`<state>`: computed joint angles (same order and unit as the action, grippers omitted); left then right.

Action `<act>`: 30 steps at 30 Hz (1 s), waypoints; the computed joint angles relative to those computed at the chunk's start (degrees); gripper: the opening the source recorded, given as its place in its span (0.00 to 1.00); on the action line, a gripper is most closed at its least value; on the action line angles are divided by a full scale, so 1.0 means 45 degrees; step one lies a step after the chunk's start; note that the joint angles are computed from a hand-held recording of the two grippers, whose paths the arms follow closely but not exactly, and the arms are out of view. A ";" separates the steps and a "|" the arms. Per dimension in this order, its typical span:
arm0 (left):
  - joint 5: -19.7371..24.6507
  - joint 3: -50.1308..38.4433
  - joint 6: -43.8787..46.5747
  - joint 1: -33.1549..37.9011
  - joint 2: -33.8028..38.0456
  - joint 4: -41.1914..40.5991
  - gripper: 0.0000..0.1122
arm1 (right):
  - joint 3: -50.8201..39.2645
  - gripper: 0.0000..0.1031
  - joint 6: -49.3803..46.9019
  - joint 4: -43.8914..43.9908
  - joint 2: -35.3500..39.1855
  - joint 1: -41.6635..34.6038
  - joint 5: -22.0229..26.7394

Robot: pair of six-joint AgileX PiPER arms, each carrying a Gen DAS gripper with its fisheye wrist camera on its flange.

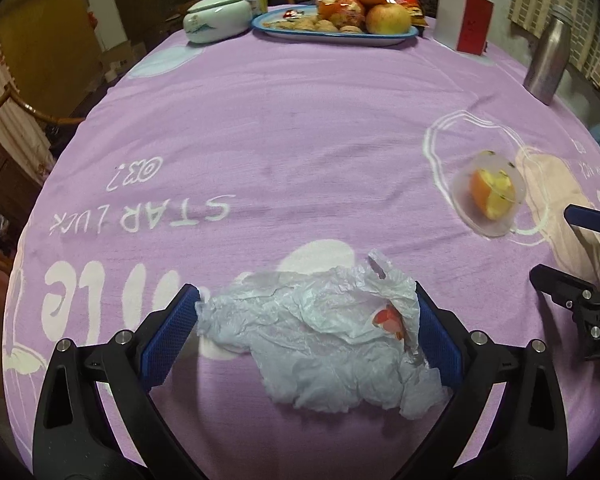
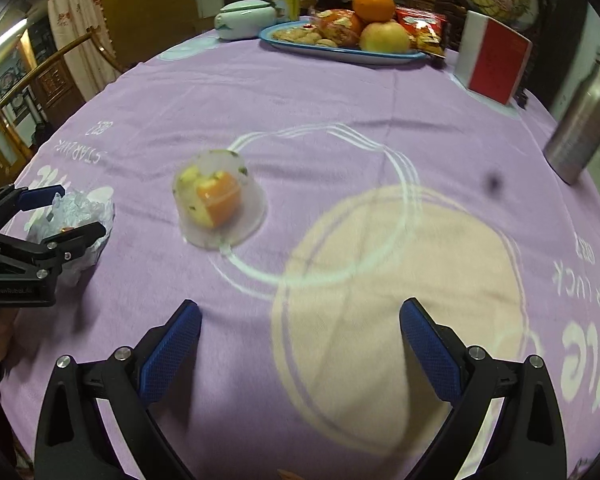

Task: Collect trash
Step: 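Grasp the clear fruit cup with the right tool while the left tool holds the bag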

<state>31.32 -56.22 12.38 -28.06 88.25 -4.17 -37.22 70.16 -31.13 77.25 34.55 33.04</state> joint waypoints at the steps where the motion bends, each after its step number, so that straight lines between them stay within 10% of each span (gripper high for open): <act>1: 0.0048 -0.0035 0.0372 0.0204 0.0028 -0.0282 0.87 | -0.0063 0.96 -0.0215 0.0055 0.0086 -0.0102 -0.0129; 10: 0.0319 -0.0493 0.0706 0.1243 0.0364 -0.0628 0.87 | -0.1053 0.95 0.1068 -0.1751 0.1638 -0.0463 -0.1846; 30: -0.0415 0.0527 0.1523 0.0361 -0.0542 -0.0219 0.86 | -0.2091 0.96 0.0053 -0.1207 0.2590 -0.0728 -0.1435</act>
